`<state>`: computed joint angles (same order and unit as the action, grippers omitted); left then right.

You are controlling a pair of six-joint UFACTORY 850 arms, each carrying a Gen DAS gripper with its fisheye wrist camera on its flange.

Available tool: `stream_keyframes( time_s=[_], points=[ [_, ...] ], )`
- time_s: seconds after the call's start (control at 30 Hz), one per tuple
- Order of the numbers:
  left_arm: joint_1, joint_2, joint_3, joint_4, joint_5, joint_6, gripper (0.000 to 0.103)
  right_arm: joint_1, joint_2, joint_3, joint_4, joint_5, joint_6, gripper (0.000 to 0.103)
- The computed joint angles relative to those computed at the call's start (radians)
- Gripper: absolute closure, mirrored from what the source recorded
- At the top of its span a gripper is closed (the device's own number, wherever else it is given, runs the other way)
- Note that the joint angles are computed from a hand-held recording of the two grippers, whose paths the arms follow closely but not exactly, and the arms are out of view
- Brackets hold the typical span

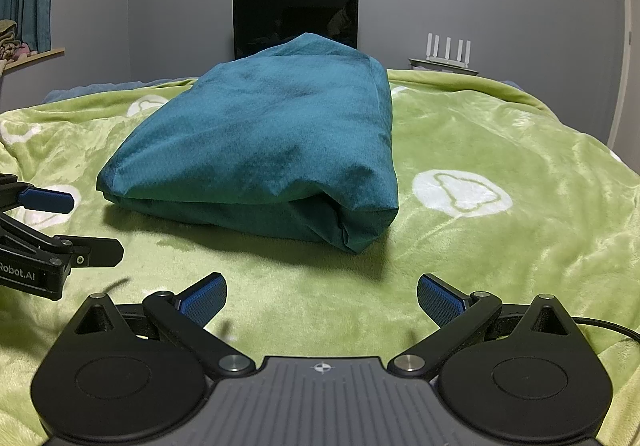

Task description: Fold large clothes

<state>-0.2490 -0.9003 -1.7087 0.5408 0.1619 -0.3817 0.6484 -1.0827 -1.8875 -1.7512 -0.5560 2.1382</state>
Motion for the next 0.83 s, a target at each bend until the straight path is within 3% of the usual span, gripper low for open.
stream_keyframes(
  time_s=[0.17, 0.43, 0.83],
  points=[
    [-0.003, -0.002, -0.001, -0.071, -0.008, 0.079, 0.004, 0.000, 0.001, 0.002, -0.001, 0.000, 0.001, 0.000],
    [-0.003, -0.003, -0.006, -0.037, -0.015, 0.051, 0.003, 0.001, 0.002, 0.005, 0.001, 0.000, 0.000, 0.000],
    [0.004, -0.005, -0.011, 0.190, -0.003, -0.158, 0.002, 0.001, 0.008, 0.013, -0.003, -0.001, 0.004, 0.000]
  ],
)
